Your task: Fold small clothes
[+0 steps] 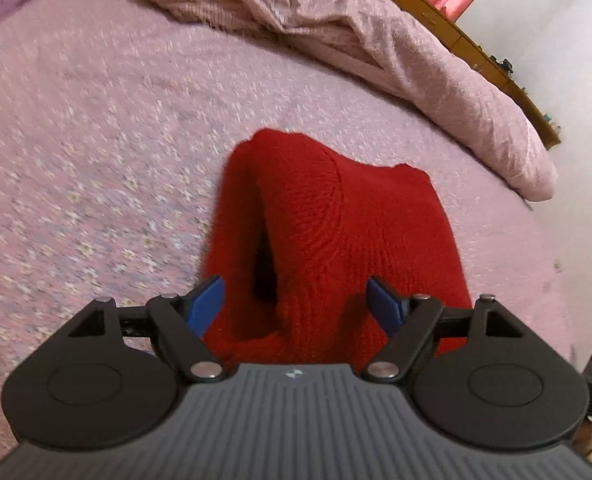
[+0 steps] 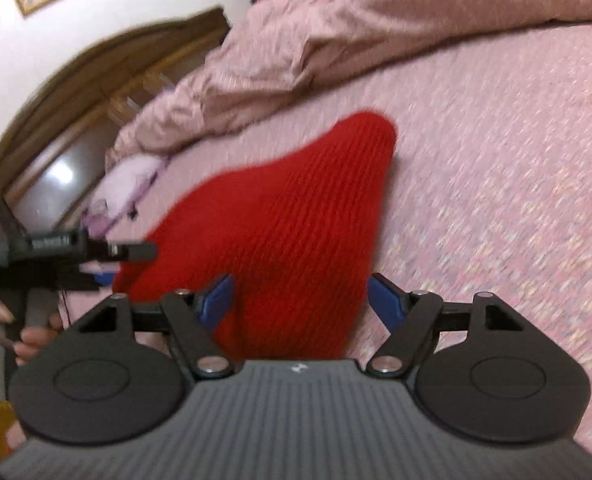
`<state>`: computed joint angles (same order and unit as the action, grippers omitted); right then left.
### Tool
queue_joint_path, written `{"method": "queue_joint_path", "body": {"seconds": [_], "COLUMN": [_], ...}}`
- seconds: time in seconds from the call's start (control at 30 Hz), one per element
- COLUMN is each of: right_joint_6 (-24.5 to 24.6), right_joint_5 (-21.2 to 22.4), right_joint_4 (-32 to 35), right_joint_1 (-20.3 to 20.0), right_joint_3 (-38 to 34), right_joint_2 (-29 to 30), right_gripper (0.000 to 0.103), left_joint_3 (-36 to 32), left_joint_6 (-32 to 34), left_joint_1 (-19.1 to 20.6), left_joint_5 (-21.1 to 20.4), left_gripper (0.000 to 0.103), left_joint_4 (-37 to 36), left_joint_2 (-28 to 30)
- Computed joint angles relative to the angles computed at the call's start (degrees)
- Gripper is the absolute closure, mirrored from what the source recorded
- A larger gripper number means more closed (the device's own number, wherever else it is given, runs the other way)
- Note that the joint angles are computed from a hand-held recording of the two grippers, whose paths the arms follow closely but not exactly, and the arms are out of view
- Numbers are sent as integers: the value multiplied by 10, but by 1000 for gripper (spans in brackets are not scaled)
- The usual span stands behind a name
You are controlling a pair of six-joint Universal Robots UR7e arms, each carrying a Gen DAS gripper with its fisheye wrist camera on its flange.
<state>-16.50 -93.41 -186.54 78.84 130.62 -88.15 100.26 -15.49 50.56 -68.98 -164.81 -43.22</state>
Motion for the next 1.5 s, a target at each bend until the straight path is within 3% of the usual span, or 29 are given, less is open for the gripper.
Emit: {"method": "queue_joint_path", "body": {"seconds": [0.17, 0.27, 0.4, 0.53, 0.67, 0.77, 0.93, 1.1, 1.27, 1.33, 1.5], "right_joint_6": [62, 74, 99, 116, 147, 155, 145, 140, 141, 148, 149], "right_joint_5": [26, 29, 90, 132, 169, 181, 172, 157, 174, 190, 223], "right_joint_4": [56, 132, 170, 206, 285, 315, 320, 279, 252, 240, 232], "right_joint_1": [-33, -43, -63, -77, -88, -92, -78, -62, -70, -76, -84], "right_joint_3": [-42, -78, -96, -112, -142, -150, -161, -163, -150, -140, -119], "right_joint_2": [-11, 5, 21, 32, 42, 42, 55, 80, 74, 66, 36], "right_gripper": [19, 18, 19, 18, 15, 15, 12, 11, 35, 39, 43], "left_joint_3": [-32, -39, -33, -39, -38, -32, -44, -57, -66, -67, -56], "left_joint_6": [1, -11, -18, -53, -74, -85, -113, -106, -104, -103, -88], "left_joint_1": [4, 9, 10, 27, 34, 39, 57, 74, 85, 86, 70], "left_joint_5": [-6, -14, 1, -35, -43, -46, -77, -142, -197, -216, -219], "left_gripper": [21, 21, 19, 19, 19, 11, 9, 10, 15, 15, 15], "left_joint_4": [61, 75, 71, 79, 76, 62, 79, 89, 107, 111, 100], "left_joint_2": [12, 11, 7, 6, 2, -3, 4, 17, 25, 28, 24]}}
